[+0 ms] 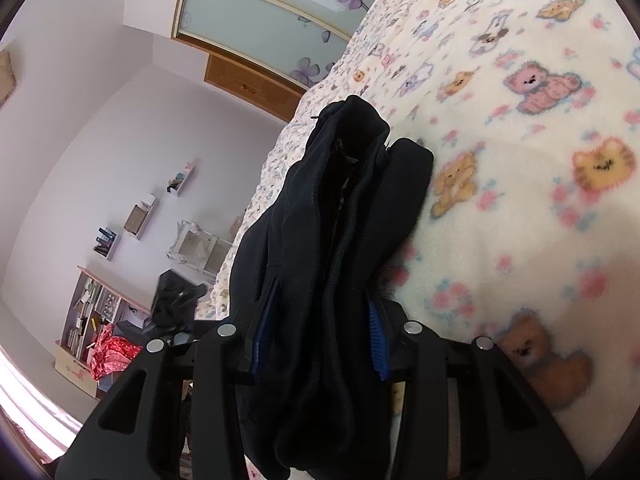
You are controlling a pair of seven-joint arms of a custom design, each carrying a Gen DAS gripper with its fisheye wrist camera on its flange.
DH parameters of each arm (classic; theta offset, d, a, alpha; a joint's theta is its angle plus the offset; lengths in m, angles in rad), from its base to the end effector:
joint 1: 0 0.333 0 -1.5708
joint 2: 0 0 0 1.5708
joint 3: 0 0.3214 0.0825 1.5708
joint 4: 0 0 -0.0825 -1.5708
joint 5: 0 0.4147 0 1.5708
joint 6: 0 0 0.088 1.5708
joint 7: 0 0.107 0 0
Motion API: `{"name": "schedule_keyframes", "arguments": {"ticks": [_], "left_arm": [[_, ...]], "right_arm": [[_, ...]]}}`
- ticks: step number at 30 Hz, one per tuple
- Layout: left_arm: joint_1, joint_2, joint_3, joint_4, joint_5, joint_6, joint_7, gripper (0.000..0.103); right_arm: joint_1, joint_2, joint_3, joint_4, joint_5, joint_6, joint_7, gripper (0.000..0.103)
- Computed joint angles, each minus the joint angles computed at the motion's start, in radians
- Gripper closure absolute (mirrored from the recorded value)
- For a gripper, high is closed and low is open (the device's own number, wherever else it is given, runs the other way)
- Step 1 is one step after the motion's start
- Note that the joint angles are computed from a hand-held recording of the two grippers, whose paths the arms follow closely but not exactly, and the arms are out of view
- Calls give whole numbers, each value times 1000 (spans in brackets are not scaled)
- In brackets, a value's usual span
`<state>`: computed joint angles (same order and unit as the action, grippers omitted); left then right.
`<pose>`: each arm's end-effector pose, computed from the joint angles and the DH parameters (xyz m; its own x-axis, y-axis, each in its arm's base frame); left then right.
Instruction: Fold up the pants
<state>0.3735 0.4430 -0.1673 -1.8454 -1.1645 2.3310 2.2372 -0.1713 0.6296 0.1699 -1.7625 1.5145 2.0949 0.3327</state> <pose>0.6659 0.1310 0.2869 0.1652 -0.6284 0.7602 -0.8599 -0.4692 -0.2010 0.6878 0.0380 0.2102 0.3299 -0.4198 -0.8456 -0.8814 0.1837 -0.4351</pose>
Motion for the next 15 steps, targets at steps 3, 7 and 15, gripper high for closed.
{"name": "schedule_keyframes", "arguments": {"ticks": [3,7,15], "left_arm": [[4,51,-10,67,20,-59,-8,13],[-25,52,-16,79,76,-13,-39,28],[-57,-17,-28,-15,70,147,-5,74]], "right_arm": [[-5,7,0,7,-5,-12,0,61],[-5,2,1,2,-3,-4,-3,61],[-6,-23,2,-25,28,-14,-23,65]]}}
